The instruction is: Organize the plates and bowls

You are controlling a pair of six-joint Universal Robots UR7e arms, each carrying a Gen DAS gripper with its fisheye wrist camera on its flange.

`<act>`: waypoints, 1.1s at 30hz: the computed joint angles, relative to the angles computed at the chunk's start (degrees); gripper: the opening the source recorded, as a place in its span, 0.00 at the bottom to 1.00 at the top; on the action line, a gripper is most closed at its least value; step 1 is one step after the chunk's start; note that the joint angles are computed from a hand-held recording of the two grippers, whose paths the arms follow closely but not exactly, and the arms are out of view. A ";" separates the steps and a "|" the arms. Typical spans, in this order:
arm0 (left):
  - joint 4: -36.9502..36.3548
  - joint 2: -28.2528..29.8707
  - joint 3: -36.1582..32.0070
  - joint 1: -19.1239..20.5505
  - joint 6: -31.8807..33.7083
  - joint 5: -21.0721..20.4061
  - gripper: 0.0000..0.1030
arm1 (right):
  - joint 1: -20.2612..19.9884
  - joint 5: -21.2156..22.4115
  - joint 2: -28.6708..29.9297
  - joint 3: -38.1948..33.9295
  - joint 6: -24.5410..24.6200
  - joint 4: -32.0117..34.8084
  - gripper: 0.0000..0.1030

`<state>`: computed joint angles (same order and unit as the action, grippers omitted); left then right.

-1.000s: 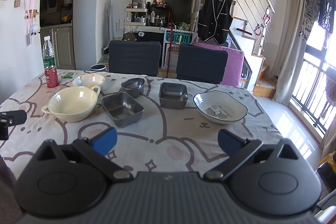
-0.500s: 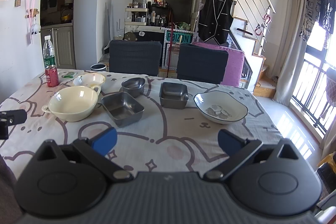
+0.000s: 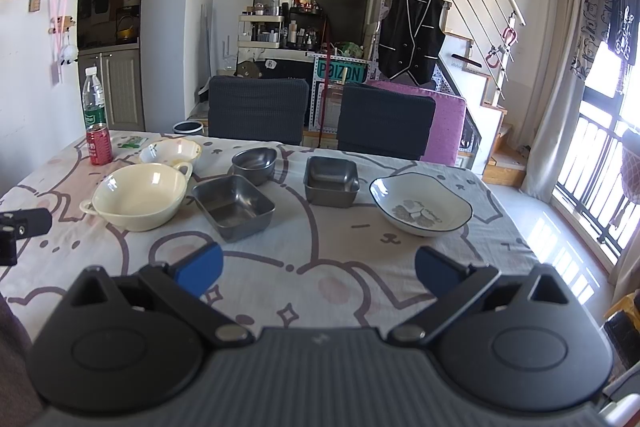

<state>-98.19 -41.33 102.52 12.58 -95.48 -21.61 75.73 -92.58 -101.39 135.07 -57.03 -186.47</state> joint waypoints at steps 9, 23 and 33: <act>0.19 0.08 -0.13 0.00 -0.14 -0.04 1.00 | 0.08 -0.11 0.03 -0.03 -0.13 0.13 1.00; -1.97 0.48 0.06 0.10 2.24 0.42 1.00 | 0.31 -0.59 0.20 0.40 -1.29 -0.51 1.00; -15.63 1.24 -0.90 1.87 14.52 0.82 1.00 | 1.28 -0.11 -1.06 -2.93 2.25 2.80 1.00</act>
<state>-113.81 -40.09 101.61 14.46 -80.96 -20.79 77.01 -92.69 -102.45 132.13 -54.78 -183.67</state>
